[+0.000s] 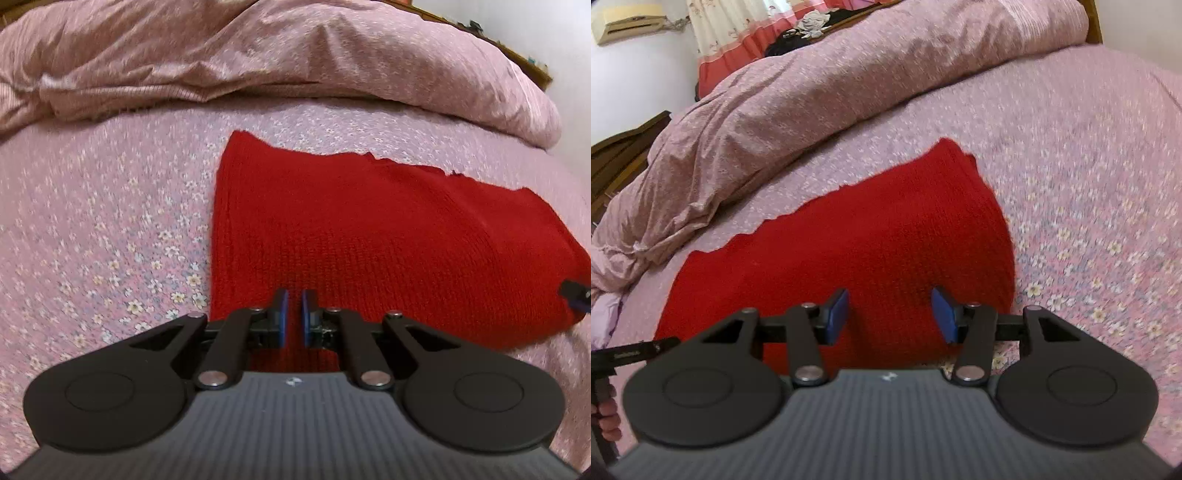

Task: Fold small clothes
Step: 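Open both grippers and withdraw them from the folded cardigan, then grasp one end of the folded cardigan with the right gripper and lift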

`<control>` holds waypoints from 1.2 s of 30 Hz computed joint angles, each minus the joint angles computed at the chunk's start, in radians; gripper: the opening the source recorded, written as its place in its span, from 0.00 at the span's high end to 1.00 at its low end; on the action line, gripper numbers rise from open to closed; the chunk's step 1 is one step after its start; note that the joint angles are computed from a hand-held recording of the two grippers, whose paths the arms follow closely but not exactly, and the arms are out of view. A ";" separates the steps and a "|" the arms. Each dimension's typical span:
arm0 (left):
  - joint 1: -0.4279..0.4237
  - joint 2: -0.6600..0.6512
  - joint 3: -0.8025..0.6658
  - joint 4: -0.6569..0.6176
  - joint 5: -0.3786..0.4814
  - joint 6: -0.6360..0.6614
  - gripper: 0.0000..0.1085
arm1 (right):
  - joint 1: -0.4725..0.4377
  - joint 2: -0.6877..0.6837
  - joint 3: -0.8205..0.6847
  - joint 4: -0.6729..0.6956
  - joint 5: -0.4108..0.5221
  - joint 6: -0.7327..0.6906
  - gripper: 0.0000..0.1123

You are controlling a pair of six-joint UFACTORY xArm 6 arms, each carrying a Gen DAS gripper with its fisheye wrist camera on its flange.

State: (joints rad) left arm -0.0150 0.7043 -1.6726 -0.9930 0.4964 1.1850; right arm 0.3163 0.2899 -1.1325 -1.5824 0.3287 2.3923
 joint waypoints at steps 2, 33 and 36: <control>-0.002 -0.004 0.005 0.002 -0.005 -0.018 0.91 | 0.002 0.021 -0.013 -0.060 0.006 0.047 0.54; -0.086 -0.370 0.521 -0.304 -0.312 0.118 0.27 | 0.092 -0.150 0.227 -0.326 0.191 0.574 0.38; -0.092 -0.362 0.521 -0.297 -0.324 0.113 0.27 | 0.078 -0.118 0.202 -0.360 0.167 0.626 0.38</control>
